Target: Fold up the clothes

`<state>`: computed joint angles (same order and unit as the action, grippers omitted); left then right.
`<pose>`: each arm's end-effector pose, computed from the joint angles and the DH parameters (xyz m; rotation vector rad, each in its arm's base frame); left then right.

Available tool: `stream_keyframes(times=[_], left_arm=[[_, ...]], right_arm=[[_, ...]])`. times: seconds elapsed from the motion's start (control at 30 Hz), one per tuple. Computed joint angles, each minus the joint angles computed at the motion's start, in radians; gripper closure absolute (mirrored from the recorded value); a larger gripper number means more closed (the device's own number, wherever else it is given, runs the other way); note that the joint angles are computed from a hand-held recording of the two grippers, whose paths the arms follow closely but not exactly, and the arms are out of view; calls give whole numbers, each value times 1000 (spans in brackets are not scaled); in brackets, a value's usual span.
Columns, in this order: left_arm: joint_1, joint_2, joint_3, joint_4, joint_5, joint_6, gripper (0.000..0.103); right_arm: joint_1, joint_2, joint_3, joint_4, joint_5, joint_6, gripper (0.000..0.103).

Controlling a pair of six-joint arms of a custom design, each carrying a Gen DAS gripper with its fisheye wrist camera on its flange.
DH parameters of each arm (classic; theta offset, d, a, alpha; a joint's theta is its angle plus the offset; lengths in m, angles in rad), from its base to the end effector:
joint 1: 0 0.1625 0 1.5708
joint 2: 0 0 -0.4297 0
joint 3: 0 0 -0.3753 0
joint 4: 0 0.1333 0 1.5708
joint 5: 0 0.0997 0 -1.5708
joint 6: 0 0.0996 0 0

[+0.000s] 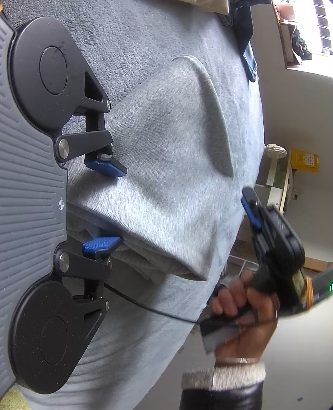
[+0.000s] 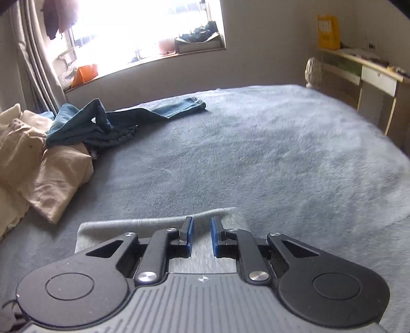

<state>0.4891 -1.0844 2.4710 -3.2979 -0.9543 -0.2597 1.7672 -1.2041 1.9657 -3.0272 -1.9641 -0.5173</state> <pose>-0.2552 -0.3521 0.1301 0.9511 2.5553 -0.9054 0.2028 -0.5318 0.2978 0.7130 -2.4351 0.8240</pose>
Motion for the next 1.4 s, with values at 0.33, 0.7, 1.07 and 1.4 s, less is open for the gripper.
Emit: stream_keyframes(times=[0.33, 0.7, 1.07, 1.4], left_arm=[[9, 9, -6, -6, -3, 31, 53], [12, 5, -11, 13, 1, 20, 53], [6, -31, -23, 64, -1, -20, 53], [-27, -31, -17, -14, 9, 17, 56]], right_arm=[[-70, -21, 54, 33, -81, 129, 88], [17, -134, 128, -9, -3, 26, 87], [-41, -150, 229, 2, -34, 44, 88], [-43, -152, 236, -11, -30, 54, 87]])
